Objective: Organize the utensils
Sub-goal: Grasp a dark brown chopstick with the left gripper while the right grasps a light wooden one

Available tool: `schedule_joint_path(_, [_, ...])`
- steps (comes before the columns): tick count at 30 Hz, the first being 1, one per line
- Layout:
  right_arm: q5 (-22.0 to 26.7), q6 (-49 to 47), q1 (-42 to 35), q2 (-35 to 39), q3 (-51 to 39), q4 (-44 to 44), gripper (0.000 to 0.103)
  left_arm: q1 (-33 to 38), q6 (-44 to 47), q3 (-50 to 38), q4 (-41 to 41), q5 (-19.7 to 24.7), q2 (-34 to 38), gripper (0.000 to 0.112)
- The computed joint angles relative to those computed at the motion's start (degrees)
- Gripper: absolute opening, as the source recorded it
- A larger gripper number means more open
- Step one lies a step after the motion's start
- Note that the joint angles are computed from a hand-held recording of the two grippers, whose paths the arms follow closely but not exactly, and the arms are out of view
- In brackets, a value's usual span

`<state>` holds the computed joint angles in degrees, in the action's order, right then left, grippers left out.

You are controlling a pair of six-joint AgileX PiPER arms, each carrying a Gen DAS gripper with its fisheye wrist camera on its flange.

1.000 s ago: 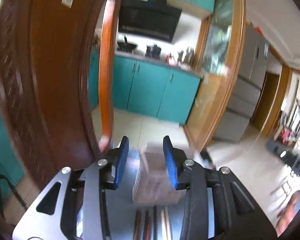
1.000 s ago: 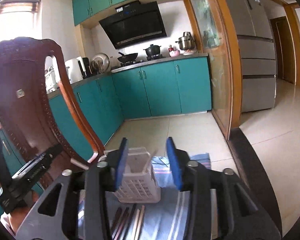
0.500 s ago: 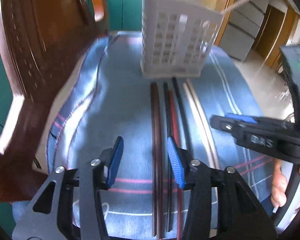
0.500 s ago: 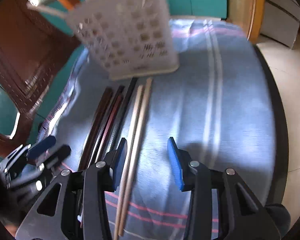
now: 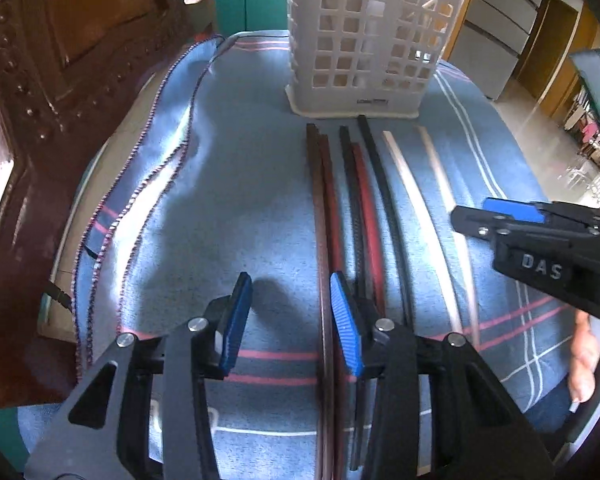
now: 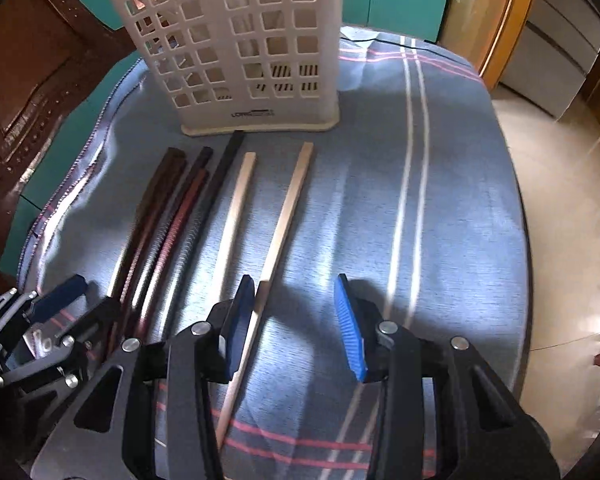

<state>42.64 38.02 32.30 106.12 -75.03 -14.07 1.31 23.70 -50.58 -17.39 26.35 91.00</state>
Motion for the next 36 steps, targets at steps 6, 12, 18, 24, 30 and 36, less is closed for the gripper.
schedule_joint_path(6, [-1.99,-3.88,-2.92,-0.32,0.80,3.89,0.041,1.13,7.62,-2.67,-8.21,3.00,2.94,0.015])
schedule_joint_path(12, [-3.46,-12.21,-4.43,-0.73,1.29,9.08,0.012,1.03,6.13,-3.63,-7.95,3.67,3.83,0.012])
schedule_joint_path(18, [-1.68,-17.05,-5.82,-3.46,2.82,9.25,0.008,2.03,7.00,-3.90,-8.49,5.38,2.75,0.012])
schedule_joint_path(24, [-1.98,-17.78,-8.67,-5.73,4.34,10.28,0.008,2.62,4.83,-6.15,-7.33,5.47,4.39,0.015])
schedule_joint_path(30, [-2.61,-15.70,-8.21,-5.60,5.41,8.82,0.009,1.46,0.90,-6.99,-2.99,3.72,5.29,0.021])
schedule_joint_path(36, [-3.24,-14.97,-7.58,-4.54,4.92,8.67,0.009,0.44,-1.02,-7.48,-1.01,2.77,6.31,0.024])
